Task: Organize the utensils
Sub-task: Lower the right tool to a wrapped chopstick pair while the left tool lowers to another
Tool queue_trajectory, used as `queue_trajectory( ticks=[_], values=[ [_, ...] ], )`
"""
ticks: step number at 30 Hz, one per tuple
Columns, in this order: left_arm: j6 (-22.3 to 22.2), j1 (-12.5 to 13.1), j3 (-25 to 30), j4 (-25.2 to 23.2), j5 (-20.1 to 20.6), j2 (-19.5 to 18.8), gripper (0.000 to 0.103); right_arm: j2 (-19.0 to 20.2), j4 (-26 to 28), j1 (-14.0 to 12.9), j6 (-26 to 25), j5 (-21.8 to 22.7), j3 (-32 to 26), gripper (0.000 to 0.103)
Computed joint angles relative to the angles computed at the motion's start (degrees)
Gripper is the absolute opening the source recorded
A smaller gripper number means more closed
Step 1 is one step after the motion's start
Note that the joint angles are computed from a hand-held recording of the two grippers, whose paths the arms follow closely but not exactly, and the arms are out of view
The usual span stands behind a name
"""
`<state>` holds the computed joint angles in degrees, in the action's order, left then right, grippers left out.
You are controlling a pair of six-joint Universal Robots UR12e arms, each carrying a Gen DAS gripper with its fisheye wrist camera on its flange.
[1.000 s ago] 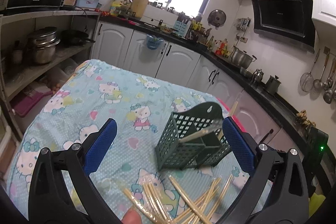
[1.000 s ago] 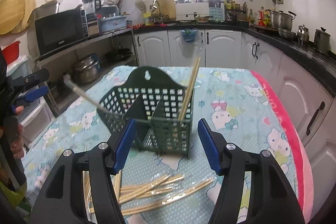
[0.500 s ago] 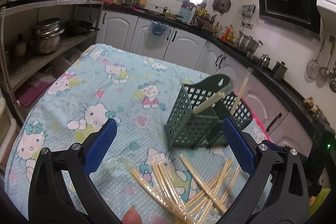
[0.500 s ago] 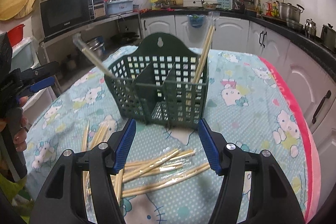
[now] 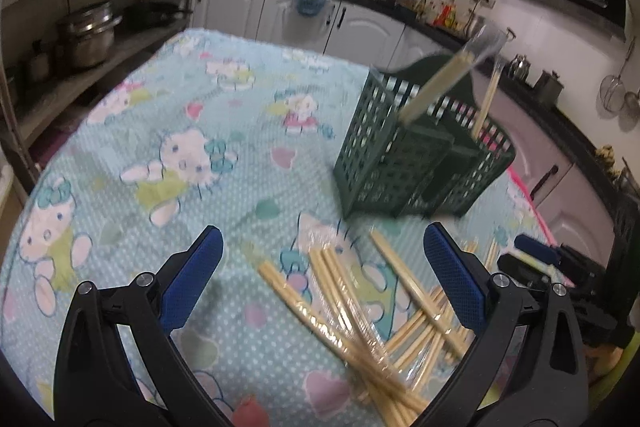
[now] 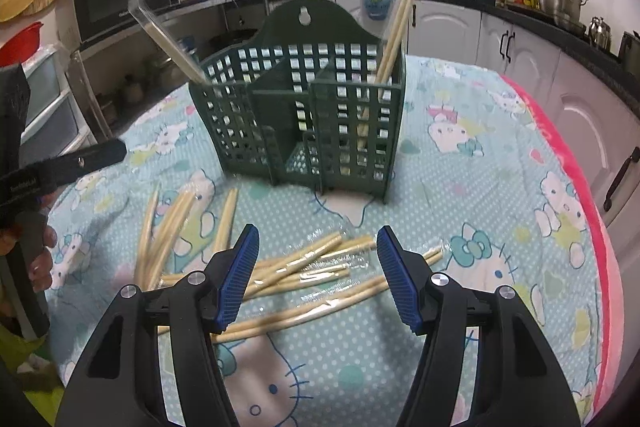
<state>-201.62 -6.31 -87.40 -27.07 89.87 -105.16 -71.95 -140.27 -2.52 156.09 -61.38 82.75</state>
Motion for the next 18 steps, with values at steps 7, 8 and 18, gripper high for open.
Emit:
queue_trajectory(
  ticks=[7, 8, 18],
  values=[
    [-2.4, 0.9, -0.6, -4.4, -3.7, -0.3, 0.092, 1.7, 3.4, 0.1, -0.8, -0.8, -1.9, 0.054],
    [-2.9, 1.0, -0.6, -5.0, -4.1, -0.3, 0.088, 2.0, 4.0, 0.2, -0.9, -0.8, -2.3, 0.051],
    [-7.3, 2.9, -1.1, -6.5, -9.6, -0.7, 0.070, 5.2, 9.4, 0.9, -0.9, -0.8, -7.0, 0.042]
  ],
)
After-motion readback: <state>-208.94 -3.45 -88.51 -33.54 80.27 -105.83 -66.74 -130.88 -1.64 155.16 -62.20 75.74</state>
